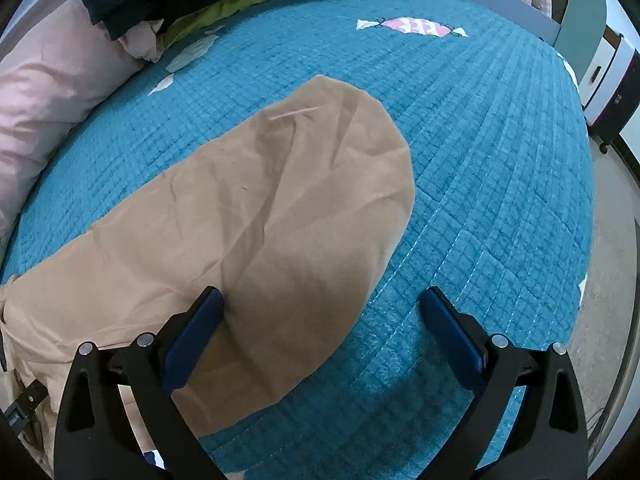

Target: Fold large clothes

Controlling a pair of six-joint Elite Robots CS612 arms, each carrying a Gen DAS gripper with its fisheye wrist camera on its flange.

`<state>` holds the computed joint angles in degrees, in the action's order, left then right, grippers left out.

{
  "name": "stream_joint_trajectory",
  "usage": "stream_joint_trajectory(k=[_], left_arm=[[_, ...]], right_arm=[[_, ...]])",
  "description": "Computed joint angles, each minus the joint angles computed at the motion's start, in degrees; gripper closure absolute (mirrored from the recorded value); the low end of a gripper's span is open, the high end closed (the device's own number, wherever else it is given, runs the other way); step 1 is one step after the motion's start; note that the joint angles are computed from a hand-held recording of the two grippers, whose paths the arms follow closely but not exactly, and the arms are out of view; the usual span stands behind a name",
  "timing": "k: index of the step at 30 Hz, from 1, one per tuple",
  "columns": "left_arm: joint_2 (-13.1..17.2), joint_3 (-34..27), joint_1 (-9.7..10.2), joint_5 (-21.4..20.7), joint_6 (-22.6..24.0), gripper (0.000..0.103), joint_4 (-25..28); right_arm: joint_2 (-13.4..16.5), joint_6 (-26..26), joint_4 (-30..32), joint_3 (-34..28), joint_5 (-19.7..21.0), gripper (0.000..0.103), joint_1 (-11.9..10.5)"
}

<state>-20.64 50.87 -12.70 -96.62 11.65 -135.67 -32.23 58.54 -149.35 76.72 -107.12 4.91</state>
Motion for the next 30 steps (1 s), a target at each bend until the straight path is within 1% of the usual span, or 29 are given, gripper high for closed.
stream_joint_trajectory(k=[1, 2, 3, 4, 5, 6, 7, 8, 9, 10, 12, 13, 14, 15, 16, 17, 18, 19, 20, 22, 24, 27, 30], left_arm=[[-0.45, 0.68, 0.07, -0.61, 0.37, 0.048, -0.74], [-0.88, 1.12, 0.09, -1.43, 0.78, 0.061, -0.94], [-1.18, 1.35, 0.16, -2.55, 1.13, 0.077, -0.71], [-1.43, 1.44, 0.29, -4.21, 1.45, 0.085, 0.03], [-1.59, 1.63, 0.22, -3.93, 1.49, 0.087, -0.05], [-1.7, 1.68, 0.19, -3.9, 1.8, 0.092, -0.11], [-1.76, 1.73, 0.23, -4.44, 2.32, 0.098, -0.27], [-1.81, 1.73, 0.39, -5.84, 2.88, 0.102, -0.41], [-1.65, 1.48, 0.3, -5.62, 3.13, 0.102, -0.14], [-1.14, 0.46, 0.18, -4.99, 3.84, 0.102, 1.72], [0.69, -2.38, -0.11, -5.11, 3.07, 0.103, 4.71], [1.58, -3.57, 0.13, -6.23, 2.2, 0.103, 5.6], [2.48, -4.68, 0.66, -8.57, 0.78, 0.103, 5.99], [2.62, -4.9, 0.98, -9.74, 0.12, 0.103, 6.25], [3.02, -5.76, 1.28, -11.02, -0.73, 0.103, 7.12], [3.28, -6.38, 1.49, -11.88, -1.31, 0.103, 7.9], [3.33, -6.55, 1.51, -11.97, -1.31, 0.103, 8.11], [3.11, -6.08, 1.37, -11.34, -0.91, 0.103, 7.52], [2.86, -5.53, 1.17, -10.5, -0.42, 0.103, 6.72], [2.5, -4.72, 0.89, -9.28, 0.09, 0.103, 5.55], [2.3, -4.23, 0.82, -8.84, -0.55, 0.103, 4.81], [2.66, -4.79, 0.94, -9.14, -1.08, 0.103, 4.99], [2.81, -5.15, 0.93, -9.02, -0.92, 0.102, 5.4]], right_arm=[[0.27, -0.01, 0.02, -0.37, -0.01, 0.007, 0.0], [0.25, -0.04, -0.06, -0.36, 0.03, 0.007, -0.02], [0.21, -0.06, -0.03, -0.31, 0.03, 0.007, 0.0], [0.15, -0.06, 0.05, -0.26, -0.03, 0.007, 0.05], [0.18, -0.2, 0.18, -0.37, -0.09, 0.007, 0.08], [0.19, -0.52, 0.17, -0.4, -0.03, 0.007, 0.11], [0.19, -0.79, 0.14, -0.4, -0.01, 0.007, 0.12], [0.17, -0.9, 0.09, -0.35, -0.02, 0.007, 0.14], [0.16, -1.05, -0.08, -0.27, -0.01, 0.007, 0.16], [0.15, -1.06, -0.25, -0.18, 0.01, 0.007, 0.17], [0.17, -1.06, -0.82, 0.02, 0.08, 0.007, 0.16], [0.2, -1.07, -1.01, 0.03, 0.14, 0.007, 0.14], [0.24, -1.1, -1.2, 0.03, 0.0, 0.007, 0.18], [0.3, -1.29, -1.4, -0.02, -0.05, 0.007, 0.18], [0.27, -1.53, -1.55, -0.04, -0.19, 0.01, 0.17], [0.23, -1.75, -2.48, 0.09, -0.35, 0.028, 0.13], [0.03, -1.95, -5.29, 0.74, -0.04, 0.042, 0.03], [-0.22, -1.83, -8.13, 1.42, 0.63, 0.07, -0.11], [-0.47, -1.54, -10.72, 2.01, 1.5, 0.084, -0.28], [-1.16, -1.95, -15.1, 2.7, 1.39, 0.089, -0.31], [-1.67, -4.47, -18.55, 2.76, 0.58, 0.091, -0.08], [-2.48, -7.59, -21.39, 2.31, -0.29, 0.093, 0.4], [-3.36, -9.59, -23.51, 1.81, -0.55, 0.094, 0.92]])
